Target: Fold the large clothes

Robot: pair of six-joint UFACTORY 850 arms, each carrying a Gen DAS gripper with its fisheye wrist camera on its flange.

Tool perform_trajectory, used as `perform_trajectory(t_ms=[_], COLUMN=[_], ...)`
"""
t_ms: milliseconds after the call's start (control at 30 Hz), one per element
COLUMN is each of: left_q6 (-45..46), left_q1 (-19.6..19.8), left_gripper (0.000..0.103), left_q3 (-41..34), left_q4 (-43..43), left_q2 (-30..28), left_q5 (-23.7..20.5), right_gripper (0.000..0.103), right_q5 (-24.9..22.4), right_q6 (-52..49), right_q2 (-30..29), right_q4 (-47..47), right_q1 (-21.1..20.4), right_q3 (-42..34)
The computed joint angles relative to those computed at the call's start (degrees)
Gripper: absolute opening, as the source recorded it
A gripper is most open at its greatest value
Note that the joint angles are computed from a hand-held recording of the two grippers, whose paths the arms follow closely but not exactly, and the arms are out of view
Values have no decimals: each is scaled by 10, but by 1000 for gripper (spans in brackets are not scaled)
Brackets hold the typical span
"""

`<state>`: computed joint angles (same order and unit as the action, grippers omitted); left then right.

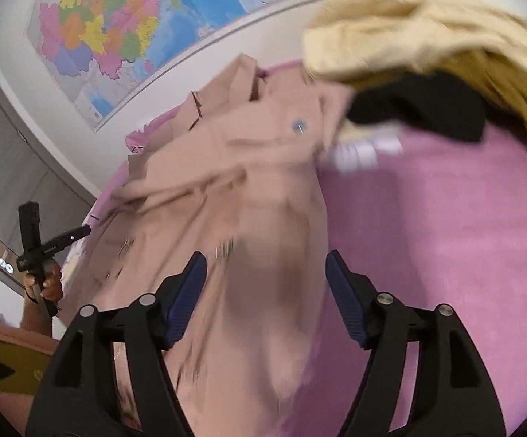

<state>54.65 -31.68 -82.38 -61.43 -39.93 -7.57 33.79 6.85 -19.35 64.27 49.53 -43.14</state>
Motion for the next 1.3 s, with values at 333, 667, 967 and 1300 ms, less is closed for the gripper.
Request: perform_trajectory(t_ms=[333, 667, 967, 1300], left_q6=[219, 290, 228, 182], left_q1=[9, -2, 27, 38], left_gripper=[72, 80, 80, 78], left_q3=[122, 157, 156, 156], left_q4=[-244, -301, -247, -221], left_q2=[59, 75, 68, 61], left_q5=[-67, -116, -258, -311], right_gripper=[74, 77, 77, 77], right_q5=[60, 70, 90, 104], right_q6=[151, 193, 271, 294], right_q2=[4, -7, -26, -35], right_q4=[-25, -44, -167, -227], right_q1=[79, 109, 107, 100], right_q3=[43, 45, 42, 38])
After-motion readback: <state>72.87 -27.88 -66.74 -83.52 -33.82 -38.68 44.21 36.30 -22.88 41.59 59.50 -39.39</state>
